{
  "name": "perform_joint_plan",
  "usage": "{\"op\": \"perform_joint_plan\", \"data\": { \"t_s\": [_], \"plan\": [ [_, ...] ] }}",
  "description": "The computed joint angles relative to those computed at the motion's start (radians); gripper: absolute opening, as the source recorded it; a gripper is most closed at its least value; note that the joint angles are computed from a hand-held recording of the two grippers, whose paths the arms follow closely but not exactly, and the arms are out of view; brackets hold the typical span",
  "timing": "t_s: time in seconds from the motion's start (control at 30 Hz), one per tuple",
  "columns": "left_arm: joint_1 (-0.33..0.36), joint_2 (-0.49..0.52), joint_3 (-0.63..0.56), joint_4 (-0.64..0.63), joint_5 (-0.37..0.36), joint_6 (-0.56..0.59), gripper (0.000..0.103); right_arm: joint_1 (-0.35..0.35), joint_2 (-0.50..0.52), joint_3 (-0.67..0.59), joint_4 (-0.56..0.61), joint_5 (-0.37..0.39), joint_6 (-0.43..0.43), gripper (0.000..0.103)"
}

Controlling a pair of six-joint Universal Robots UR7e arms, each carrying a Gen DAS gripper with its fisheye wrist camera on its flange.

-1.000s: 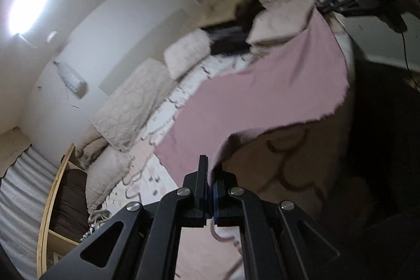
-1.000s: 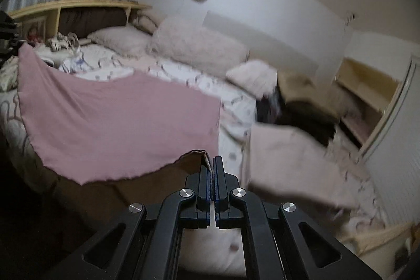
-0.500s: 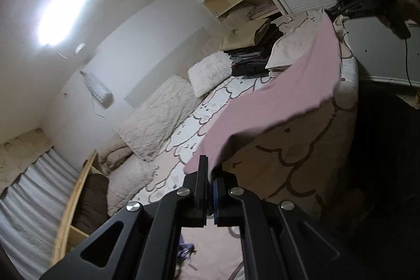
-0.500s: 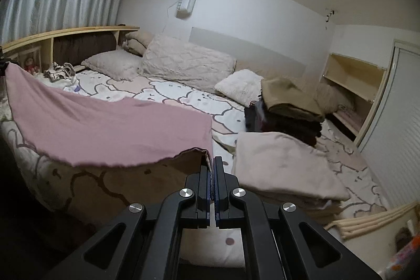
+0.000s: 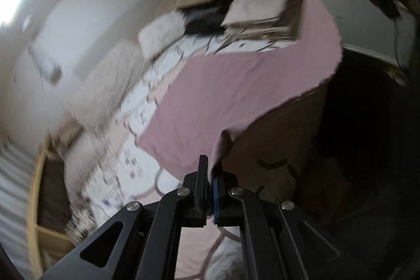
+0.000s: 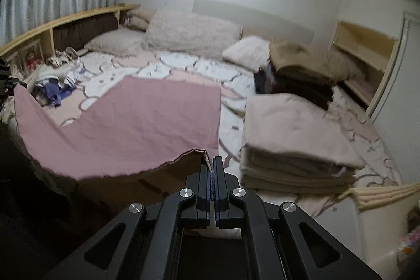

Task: Fold clothes
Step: 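Lower the spread cloth onto the bed with both grippers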

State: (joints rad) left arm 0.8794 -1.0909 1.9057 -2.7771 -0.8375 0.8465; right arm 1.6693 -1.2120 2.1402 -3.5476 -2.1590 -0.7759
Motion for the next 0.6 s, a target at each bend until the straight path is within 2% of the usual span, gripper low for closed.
{"op": "perform_joint_plan", "data": {
  "t_s": [0.13,0.27,0.47,0.6],
  "plan": [
    [0.059,0.092,-0.139,0.044,0.008,-0.141,0.003,-0.031,0.084,-0.132,0.058,0.028,-0.026,0.002],
    [0.115,0.181,-0.293,0.088,0.001,-0.277,0.003,-0.045,0.157,-0.31,0.191,0.058,-0.012,0.002],
    [0.174,0.313,-0.504,0.095,0.005,-0.31,0.003,-0.068,0.302,-0.631,0.438,0.097,0.036,0.002],
    [0.216,0.415,-0.677,0.129,-0.011,-0.322,0.003,-0.076,0.423,-0.833,0.518,0.105,0.049,0.002]
  ]
}}
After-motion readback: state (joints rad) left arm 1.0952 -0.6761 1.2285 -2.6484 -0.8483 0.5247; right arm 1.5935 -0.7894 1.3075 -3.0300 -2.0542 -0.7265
